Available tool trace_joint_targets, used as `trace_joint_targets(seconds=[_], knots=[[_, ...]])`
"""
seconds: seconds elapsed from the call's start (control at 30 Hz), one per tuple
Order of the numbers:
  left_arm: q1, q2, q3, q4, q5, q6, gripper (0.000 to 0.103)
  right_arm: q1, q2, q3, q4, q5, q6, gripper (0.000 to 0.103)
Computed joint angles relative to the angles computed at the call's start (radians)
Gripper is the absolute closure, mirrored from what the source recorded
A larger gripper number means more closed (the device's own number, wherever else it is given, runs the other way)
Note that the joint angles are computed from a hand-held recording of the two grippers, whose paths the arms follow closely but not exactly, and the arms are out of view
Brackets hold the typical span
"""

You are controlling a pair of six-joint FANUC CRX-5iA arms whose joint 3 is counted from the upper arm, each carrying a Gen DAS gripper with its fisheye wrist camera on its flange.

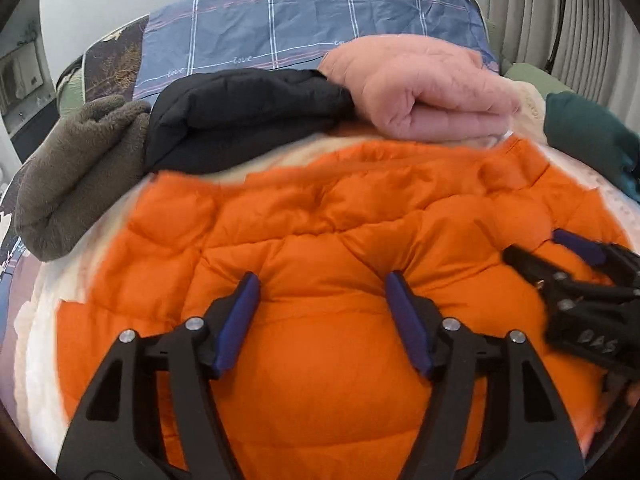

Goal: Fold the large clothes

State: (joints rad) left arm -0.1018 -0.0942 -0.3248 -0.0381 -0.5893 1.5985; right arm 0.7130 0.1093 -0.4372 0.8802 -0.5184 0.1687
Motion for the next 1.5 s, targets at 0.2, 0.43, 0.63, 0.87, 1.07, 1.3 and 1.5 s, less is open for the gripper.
trace_joint_targets(seconds=[0.2,0.43,0.63,0.87,1.07,1.3,1.5], knots=[[-0.008,0.025,0.006,-0.058,0.024,0.077,0.034,0.007,0.036,0.003,0.058,-0.027,-0.024,0.019],[0.002,0.028,-0.012,-0.025,0.042,0.057,0.034,-0.001,0.054,0.026,0.018,-0.029,0.018,0.018],[0.013,-0.028,-0.004,-0.009,-0.034,0.061,0.039,0.042,-0.045,-0.004,-0.051,-0.073,0.026,0.019],[0.069,-0.306,-0.241,0.24,-0.04,-0.253,0.033,0.171,-0.184,-0.138,-0.036,-0.179,-0.024,0.019],[0.013,-0.265,-0.266,0.065,-0.003,-0.109,0.029,0.15,-0.154,-0.164,-0.061,-0.127,-0.013,0.015],[0.018,-0.247,-0.261,0.083,-0.005,-0.127,0.028,0.145,-0.148,-0.151,-0.087,-0.127,0.024,0.014],[0.054,-0.401,-0.326,0.179,-0.051,-0.204,0.031,0.213,-0.303,-0.218,-0.139,-0.136,-0.029,0.015]])
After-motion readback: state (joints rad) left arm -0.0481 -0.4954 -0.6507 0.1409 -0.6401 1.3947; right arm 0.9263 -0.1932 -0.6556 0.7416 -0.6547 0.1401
